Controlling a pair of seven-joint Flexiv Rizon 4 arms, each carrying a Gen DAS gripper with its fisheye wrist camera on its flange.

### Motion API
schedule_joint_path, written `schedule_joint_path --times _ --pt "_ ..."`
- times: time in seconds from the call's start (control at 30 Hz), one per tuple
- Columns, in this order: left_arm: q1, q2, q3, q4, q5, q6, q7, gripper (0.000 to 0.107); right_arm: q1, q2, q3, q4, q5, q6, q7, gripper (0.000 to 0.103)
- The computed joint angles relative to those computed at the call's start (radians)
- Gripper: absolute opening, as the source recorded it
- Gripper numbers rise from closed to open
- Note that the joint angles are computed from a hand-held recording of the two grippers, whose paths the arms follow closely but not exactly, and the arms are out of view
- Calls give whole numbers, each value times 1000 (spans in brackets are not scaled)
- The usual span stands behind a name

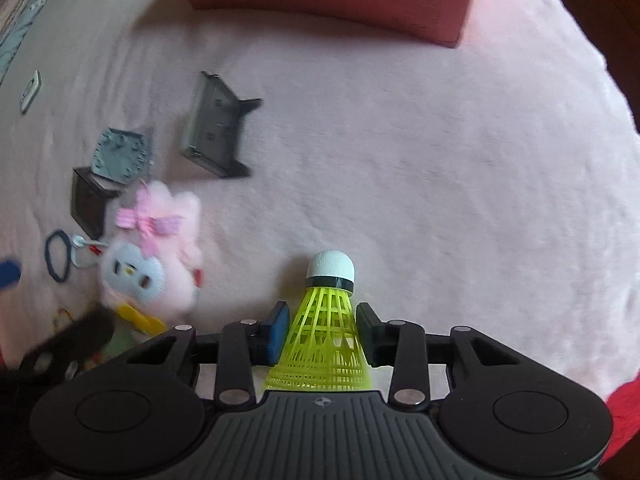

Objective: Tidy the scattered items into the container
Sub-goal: 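Grasp the yellow-green shuttlecock with the right gripper while the left grasps the pink plush toy, then carry the shuttlecock and plush toy over the pink box with both grippers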

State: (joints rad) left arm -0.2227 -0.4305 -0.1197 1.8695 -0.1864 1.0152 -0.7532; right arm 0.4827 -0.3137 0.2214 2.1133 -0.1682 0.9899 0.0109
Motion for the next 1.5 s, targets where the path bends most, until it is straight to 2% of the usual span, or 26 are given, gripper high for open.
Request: schedule_joint_path --times 0.13,0.3,0.37,0.4,0.43,0.63,0.83,1.1,1.2,1.5 --pt "-34 -49 -3 -9 43 45 13 103 -2 26 13 56 23 19 20 40" --pt "-99 -103 57 -65 150 19 -84 102 4 28 12 127 46 144 89 42" --pt "-99 -110 60 -74 169 -3 -97 87 0 20 12 136 56 175 101 42" --pt "-100 -112 64 -79 180 -15 -102 71 -2 16 13 136 56 178 96 43" --pt "-99 -114 66 -80 189 -18 -107 67 -4 13 14 134 56 179 88 43" --pt "-40 -101 30 -74 120 -49 -104 64 1 17 10 133 29 168 58 39" --pt "16 -32 -1 -24 36 -28 -40 64 12 45 -5 136 -15 157 79 38" --pt "26 43 -4 -7 -27 -41 -12 65 16 125 -21 162 -135 139 165 38" --pt "30 64 -9 3 -50 -39 8 65 3 184 -1 177 -145 100 169 38" --pt "25 94 -30 -12 -131 -41 56 65 -24 225 9 141 -203 35 148 38"
